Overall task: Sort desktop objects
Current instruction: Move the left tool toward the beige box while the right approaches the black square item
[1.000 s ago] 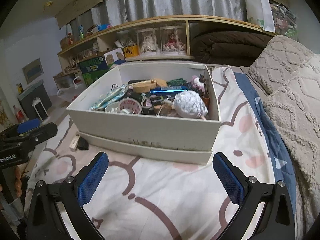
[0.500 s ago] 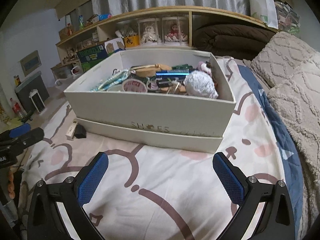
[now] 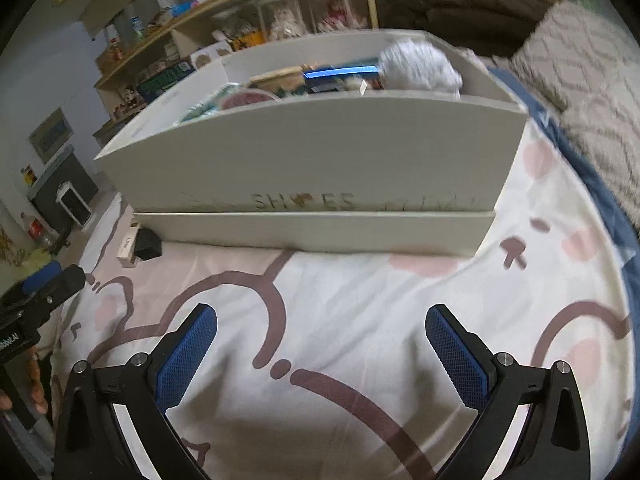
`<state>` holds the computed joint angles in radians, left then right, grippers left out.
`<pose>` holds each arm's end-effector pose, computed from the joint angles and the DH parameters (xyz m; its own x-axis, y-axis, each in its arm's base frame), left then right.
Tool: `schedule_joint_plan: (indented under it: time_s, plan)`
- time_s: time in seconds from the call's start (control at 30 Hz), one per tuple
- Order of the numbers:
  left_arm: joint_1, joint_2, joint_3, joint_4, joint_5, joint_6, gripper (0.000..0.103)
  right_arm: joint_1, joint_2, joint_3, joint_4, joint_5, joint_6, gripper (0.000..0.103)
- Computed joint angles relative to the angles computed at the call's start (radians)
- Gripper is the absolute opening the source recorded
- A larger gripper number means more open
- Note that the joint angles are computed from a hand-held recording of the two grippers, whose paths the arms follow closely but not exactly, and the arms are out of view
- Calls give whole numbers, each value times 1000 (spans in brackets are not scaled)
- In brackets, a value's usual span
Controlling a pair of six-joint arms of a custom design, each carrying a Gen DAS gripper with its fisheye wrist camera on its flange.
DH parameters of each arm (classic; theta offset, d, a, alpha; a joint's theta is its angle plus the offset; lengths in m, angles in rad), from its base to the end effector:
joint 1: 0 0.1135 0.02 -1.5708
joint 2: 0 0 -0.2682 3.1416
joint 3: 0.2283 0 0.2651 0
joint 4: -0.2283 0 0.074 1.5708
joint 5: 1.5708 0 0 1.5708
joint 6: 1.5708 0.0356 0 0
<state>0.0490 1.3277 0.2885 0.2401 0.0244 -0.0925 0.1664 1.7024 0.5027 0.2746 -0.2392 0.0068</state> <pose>0.2143 0.0096 0.1031 -0.7099 -0.1273 -0.6928 -0.0979 0.9918 -0.0818 0.2650 0.0531 0.0738 -0.7897 -0.1259 -0.6005 -0.2961 0.9354 0.1933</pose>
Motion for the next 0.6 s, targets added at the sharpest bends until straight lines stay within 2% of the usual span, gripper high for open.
schedule_joint_plan:
  time_s: [0.23, 0.43, 0.6]
  plan:
    - [59, 202, 92, 46, 22, -54, 103, 2, 115, 66, -33, 22, 27, 103]
    - [95, 288, 168, 40, -16, -73, 103, 39, 150, 63, 15, 88, 16, 103]
    - [165, 356, 251, 17, 5, -50, 103, 84, 159, 38, 62, 164, -8, 103]
